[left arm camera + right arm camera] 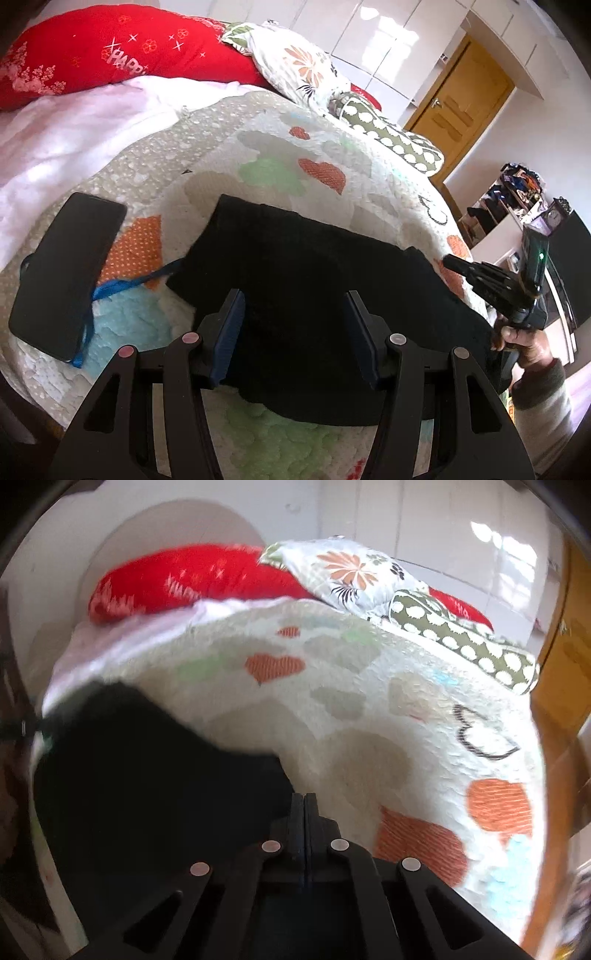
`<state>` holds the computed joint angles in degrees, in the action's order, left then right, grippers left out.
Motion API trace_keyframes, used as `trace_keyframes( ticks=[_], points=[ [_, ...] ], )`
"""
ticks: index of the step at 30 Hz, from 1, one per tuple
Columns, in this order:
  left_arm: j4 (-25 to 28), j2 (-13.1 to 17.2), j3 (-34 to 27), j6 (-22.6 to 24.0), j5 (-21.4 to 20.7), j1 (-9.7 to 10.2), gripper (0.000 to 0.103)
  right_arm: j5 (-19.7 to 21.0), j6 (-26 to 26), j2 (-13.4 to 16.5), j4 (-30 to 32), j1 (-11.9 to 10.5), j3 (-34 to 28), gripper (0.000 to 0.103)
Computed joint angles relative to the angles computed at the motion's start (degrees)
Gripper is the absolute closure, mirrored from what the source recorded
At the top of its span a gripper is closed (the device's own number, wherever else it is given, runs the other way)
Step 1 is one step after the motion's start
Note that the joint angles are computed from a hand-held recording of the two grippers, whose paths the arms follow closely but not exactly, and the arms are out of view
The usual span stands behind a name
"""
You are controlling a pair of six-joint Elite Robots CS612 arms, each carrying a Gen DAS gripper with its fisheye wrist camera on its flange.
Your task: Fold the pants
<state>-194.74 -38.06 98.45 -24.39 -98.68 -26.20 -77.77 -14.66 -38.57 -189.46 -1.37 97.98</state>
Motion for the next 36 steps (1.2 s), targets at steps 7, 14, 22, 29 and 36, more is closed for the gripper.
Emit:
trace_keyframes(
  ticks=[7,14,22,29,36],
  points=[
    [-0.63,-0.72,1.19,1.78,-0.57,0.12,0.048,-1.41,12.02,0.30,-1.22,0.91,0.63,0.101],
    [-0.56,-1.16,1.67,4.35,-6.41,-0.83,0.043,-2.41,19.98,-5.72,-15.64,-3.55,16.89,0.058],
    [-0.80,-1.56,4.98,4.03,-12.30,-1.87,0.034,5.98,23.12,-8.03,-19.81,-6.87,25.92,0.058],
    [-1.81,-0.09,5.98,-3.53,-12.74,-1.42,0.034,15.27,25.67,-6.30,-18.12,-6.61,28.78,0.058],
    [-11.46,2.30,4.84,-15.76,-13.76,1.11,0.026,17.78,40.24,-2.32,-30.55,-10.19,30.07,0.058]
  ],
)
